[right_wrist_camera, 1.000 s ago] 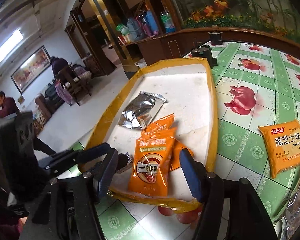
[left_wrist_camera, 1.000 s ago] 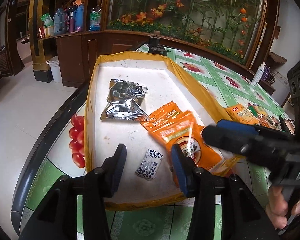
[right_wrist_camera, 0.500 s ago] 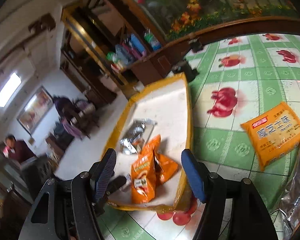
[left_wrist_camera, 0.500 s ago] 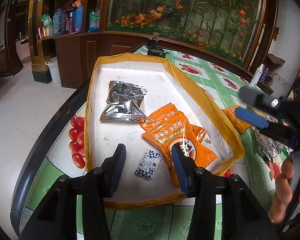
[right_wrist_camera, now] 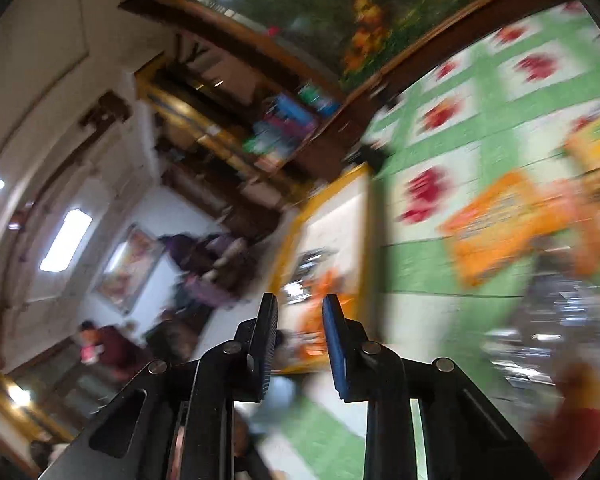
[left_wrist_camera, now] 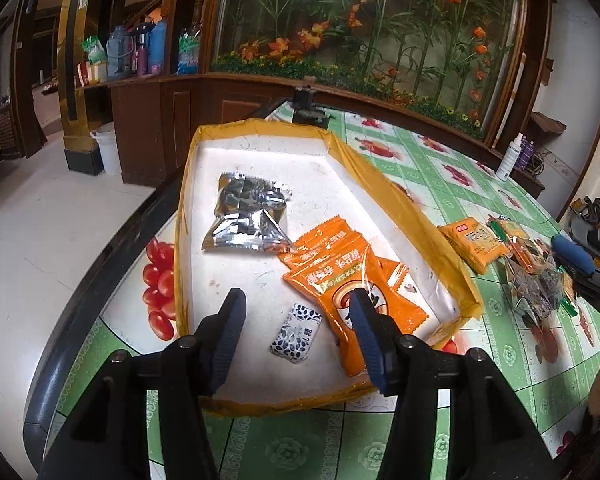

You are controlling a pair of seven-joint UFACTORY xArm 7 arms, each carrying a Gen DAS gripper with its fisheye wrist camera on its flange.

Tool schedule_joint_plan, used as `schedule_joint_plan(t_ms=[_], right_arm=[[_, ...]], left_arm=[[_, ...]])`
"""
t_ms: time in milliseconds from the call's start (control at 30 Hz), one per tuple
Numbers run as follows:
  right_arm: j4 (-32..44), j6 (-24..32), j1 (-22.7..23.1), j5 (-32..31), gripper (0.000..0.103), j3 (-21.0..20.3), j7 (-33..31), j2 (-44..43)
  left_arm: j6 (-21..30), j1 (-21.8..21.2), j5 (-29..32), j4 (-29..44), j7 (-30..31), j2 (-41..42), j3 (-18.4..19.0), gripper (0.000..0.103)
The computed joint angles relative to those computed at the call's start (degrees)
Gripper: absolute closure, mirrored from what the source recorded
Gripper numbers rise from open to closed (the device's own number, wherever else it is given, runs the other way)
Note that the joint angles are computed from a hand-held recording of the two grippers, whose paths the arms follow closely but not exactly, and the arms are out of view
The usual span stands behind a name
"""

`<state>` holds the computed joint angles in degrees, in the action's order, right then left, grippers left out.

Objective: Organize snacks
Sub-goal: 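Return both grippers to the pile and grasp a silver foil bag with the left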

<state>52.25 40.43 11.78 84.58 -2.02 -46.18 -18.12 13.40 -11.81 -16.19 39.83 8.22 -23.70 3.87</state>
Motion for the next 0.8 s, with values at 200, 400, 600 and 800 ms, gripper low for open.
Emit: schedule_joint_plan(t_ms=[200, 400, 600, 800], right_arm=[[-10.8, -8.0, -4.0, -13.2, 0.073, -1.0, 10.0, -11.1], [-16.4, -11.8, -6.5, -23.4, 0.072, -2.5, 20.6, -14.7], [-18.6, -14.2, -1.5, -22.0, 0.070, -8.9, 18.9, -16.3], [-19.7, -18.3, 3.8, -15.7, 0.060, -13.2, 13.6, -18.2]], left_arm=[[0.7, -5.6, -3.5, -1.5, 2.5, -4.5, 2.2, 0.049], [5.3, -14.3, -7.6, 2.6, 8.6, -5.3, 2.5, 0.026], [12.6, -15.4, -8.7, 12.1, 10.8, 4.6, -3.6, 0.025], [14.4, -10.3, 2.6, 22.0, 1.7, 16.5, -12.6, 0.019]])
